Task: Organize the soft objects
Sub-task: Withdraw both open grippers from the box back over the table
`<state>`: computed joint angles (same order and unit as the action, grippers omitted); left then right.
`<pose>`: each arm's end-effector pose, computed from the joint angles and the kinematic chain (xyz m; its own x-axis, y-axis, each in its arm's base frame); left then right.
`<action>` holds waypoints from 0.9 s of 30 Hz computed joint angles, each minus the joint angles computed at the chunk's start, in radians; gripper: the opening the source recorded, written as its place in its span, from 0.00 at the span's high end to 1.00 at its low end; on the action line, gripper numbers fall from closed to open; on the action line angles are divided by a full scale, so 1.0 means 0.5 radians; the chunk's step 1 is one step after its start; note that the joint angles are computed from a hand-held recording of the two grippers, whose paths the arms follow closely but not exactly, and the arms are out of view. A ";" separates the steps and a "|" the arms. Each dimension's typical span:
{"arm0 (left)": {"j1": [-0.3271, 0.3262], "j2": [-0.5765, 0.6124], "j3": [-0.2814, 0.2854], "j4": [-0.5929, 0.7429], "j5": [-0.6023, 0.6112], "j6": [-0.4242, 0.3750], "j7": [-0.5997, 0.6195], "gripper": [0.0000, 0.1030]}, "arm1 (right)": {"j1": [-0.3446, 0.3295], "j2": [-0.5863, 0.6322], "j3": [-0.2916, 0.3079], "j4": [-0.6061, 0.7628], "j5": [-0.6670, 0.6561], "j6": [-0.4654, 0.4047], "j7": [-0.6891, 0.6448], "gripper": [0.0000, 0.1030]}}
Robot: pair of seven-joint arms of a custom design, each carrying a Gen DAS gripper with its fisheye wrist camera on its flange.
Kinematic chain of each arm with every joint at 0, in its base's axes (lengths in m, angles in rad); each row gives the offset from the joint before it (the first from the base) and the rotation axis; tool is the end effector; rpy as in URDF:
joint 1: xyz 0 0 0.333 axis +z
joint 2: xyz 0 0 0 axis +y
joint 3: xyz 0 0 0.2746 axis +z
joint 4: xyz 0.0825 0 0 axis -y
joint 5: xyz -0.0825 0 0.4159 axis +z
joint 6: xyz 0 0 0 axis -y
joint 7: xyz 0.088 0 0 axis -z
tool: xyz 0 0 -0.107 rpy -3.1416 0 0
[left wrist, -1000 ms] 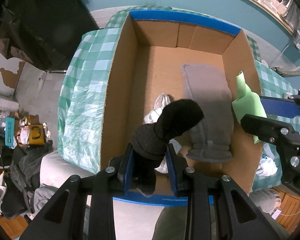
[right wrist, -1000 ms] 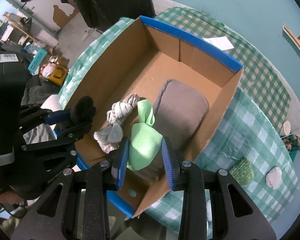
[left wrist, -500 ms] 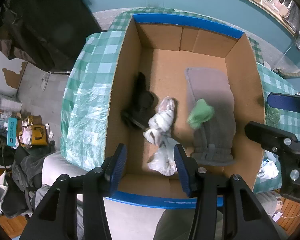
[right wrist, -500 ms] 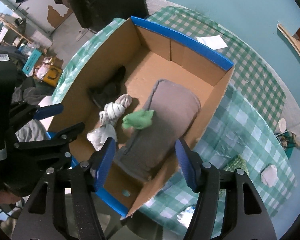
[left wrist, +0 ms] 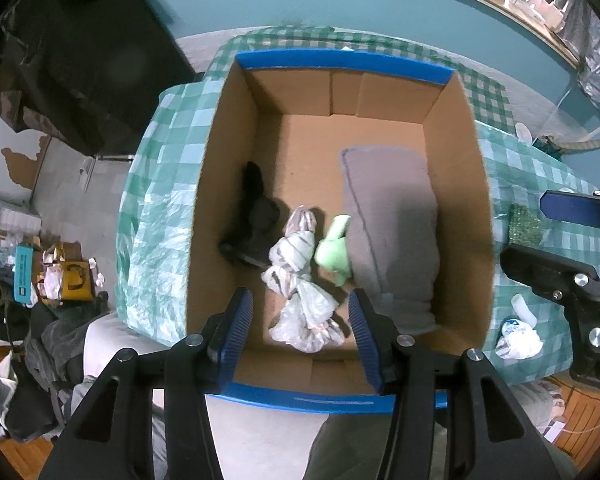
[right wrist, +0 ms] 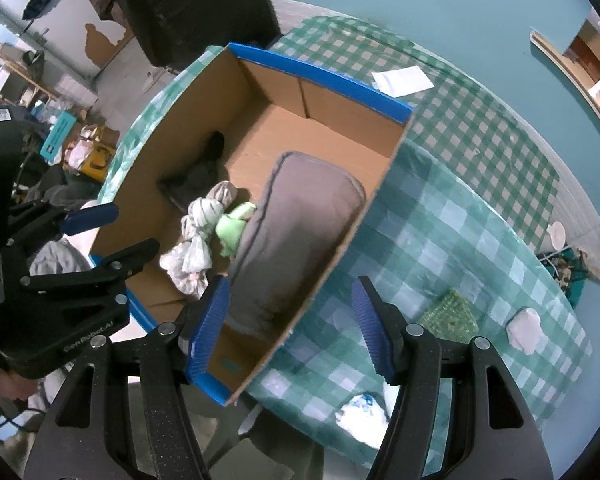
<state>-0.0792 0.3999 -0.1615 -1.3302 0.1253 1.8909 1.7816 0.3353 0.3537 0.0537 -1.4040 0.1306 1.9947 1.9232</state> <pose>0.6958 -0.1426 0.4808 -0.4386 -0.8937 -0.0942 -0.8816 0.4483 -0.1480 0.6533 0.2708 0.4834 0.0100 -0.9761 -0.2170 -0.9858 0.0268 -0.1661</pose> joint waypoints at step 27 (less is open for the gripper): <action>-0.206 -0.093 -0.102 -0.081 -0.002 0.032 0.070 0.38 | -0.194 -0.723 -0.036 -0.888 -0.053 0.166 0.105 0.32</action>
<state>-0.1822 0.3533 -0.2124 -1.3706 0.1243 1.9067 1.8166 0.2384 -0.0077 0.0358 -1.8478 0.1041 2.0776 1.9756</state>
